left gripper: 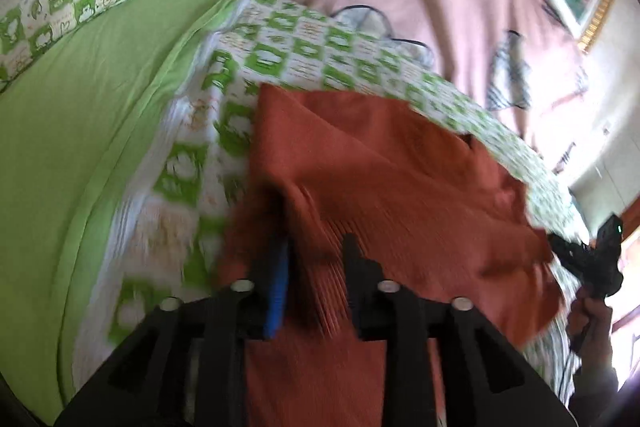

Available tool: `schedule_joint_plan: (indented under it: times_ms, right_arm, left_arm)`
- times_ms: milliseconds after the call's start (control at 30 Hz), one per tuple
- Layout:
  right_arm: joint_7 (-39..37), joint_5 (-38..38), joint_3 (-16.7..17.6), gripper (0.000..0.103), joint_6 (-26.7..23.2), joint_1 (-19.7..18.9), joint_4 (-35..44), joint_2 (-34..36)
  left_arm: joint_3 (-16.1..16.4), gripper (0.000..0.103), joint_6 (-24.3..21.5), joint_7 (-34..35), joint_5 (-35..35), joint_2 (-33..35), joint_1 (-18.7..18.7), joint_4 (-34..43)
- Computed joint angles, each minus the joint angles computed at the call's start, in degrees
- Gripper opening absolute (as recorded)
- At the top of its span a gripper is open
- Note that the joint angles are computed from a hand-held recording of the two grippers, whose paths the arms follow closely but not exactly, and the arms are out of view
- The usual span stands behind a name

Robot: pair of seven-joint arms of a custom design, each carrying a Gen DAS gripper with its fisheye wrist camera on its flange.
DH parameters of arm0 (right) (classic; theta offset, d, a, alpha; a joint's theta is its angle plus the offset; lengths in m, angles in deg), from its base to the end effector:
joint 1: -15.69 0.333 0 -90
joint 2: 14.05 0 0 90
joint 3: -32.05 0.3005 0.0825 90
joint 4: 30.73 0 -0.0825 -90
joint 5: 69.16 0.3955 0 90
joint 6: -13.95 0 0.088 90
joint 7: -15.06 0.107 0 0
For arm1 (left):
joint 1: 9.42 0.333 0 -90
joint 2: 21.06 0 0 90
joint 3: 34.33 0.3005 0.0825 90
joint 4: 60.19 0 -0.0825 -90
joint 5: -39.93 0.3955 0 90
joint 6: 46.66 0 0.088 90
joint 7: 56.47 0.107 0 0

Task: Fold small clothes
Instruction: 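Lift the hem with both tools and fold it toward the collar, then open both tools and release the folded sweater onto the bed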

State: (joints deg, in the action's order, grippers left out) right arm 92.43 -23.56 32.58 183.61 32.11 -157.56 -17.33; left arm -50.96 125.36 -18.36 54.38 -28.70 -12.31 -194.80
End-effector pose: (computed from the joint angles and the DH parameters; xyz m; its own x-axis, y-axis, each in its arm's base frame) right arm 0.5567 0.1194 0.4603 -0.0138 -0.8789 -0.4769 -0.7325 0.3335 -0.5934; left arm 0.5063 -0.2020 0.4509 0.1573 -0.9110 0.3812 -0.7096 -0.3728 -0.5980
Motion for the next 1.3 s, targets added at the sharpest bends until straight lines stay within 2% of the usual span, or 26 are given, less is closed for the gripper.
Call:
schedule_joint_plan:
  times_ms: [33,67,133,167,233,333,400,500,567,667,733,767,867,967,1000,1067,1100,1167,1300]
  right_arm:
    - [3.42,-4.94,1.04,0.042,2.53,-0.38,-2.90,-2.37]
    - [6.18,-9.65,2.08,0.042,4.09,-0.79,-4.98,-4.05]
    - [1.00,-9.31,0.34,0.042,3.70,3.40,-6.20,-5.68]
    - [-3.90,-8.33,-1.04,0.042,0.93,6.21,-5.50,-5.73]
    - [-7.29,-12.15,-0.47,0.042,-3.68,7.75,-3.48,-4.38]
    - [-12.51,-16.98,1.54,0.042,-9.56,8.27,1.46,-0.02]
    - [-11.96,-21.89,2.95,0.042,-13.66,6.96,5.75,3.84]
    - [-7.74,-28.74,3.74,0.040,-16.08,4.32,11.92,9.40]
    - [-3.03,-31.74,3.20,0.038,-14.57,2.42,15.37,12.47]
    - [15.25,-47.05,-2.17,0.037,-9.32,3.59,19.14,16.15]
    - [23.79,-51.05,-4.50,0.037,-6.79,3.33,21.39,18.13]
    - [25.96,-51.68,-4.69,0.037,-6.18,2.70,22.05,18.69]
    - [25.26,-47.78,-0.69,0.037,-5.07,-1.96,23.28,19.46]
    - [28.03,-51.20,0.07,0.038,-3.09,-2.85,19.65,16.48]
    - [27.72,-50.96,1.10,0.038,-2.02,-3.51,17.01,14.42]
    - [23.26,-46.47,4.20,0.039,-1.00,-5.58,12.04,10.13]
    - [20.55,-43.89,5.13,0.039,-0.42,-6.03,9.84,8.27]
    - [12.34,-35.68,6.31,0.039,0.35,-5.95,4.60,3.85]
    - [7.14,-28.24,4.20,0.039,0.30,-1.57,-3.11,-1.99]
  left_arm:
    - [-0.22,0.032,0.11,0.63,-0.50,-1.45,-0.89,-1.29]
    - [-0.42,0.032,0.06,2.52,-1.79,-2.70,-2.44,-2.33]
    - [-0.59,0.034,0.11,6.78,-4.81,-2.44,-5.23,-2.24]
    - [0.75,0.034,0.17,11.29,-8.90,-1.37,-8.04,-1.44]
    - [1.79,0.034,-1.12,18.66,-14.94,2.39,-11.34,2.09]
    - [1.16,0.034,-6.82,18.49,-10.26,7.92,-11.27,8.98]
    - [2.07,0.034,-9.28,20.57,-10.23,10.86,-11.80,12.73]
    - [4.15,0.033,-12.28,22.47,-9.37,13.98,-12.05,17.90]
    - [6.13,0.033,-13.94,21.51,-7.17,16.61,-12.02,22.10]
    - [10.38,0.031,-15.64,14.27,0.60,20.08,-13.43,27.98]
    - [13.12,0.031,-17.37,8.35,5.95,22.19,-14.40,31.69]
    - [13.58,0.031,-17.42,6.79,6.82,22.74,-14.23,32.52]
    - [14.16,0.031,-16.26,3.77,7.03,23.68,-13.29,33.46]
    - [15.37,0.031,-13.97,-1.54,10.48,21.31,-13.72,30.03]
    - [15.68,0.034,-13.32,-3.80,12.32,19.70,-13.95,27.99]
    - [16.67,0.046,-14.83,-11.96,18.95,16.41,-14.78,24.79]
    - [16.55,0.052,-14.16,-14.80,20.87,14.73,-14.39,22.75]
    - [15.64,0.052,-12.01,-18.05,22.13,10.77,-12.91,18.02]
    - [12.69,0.052,-10.08,-23.30,24.86,4.37,-10.60,10.65]
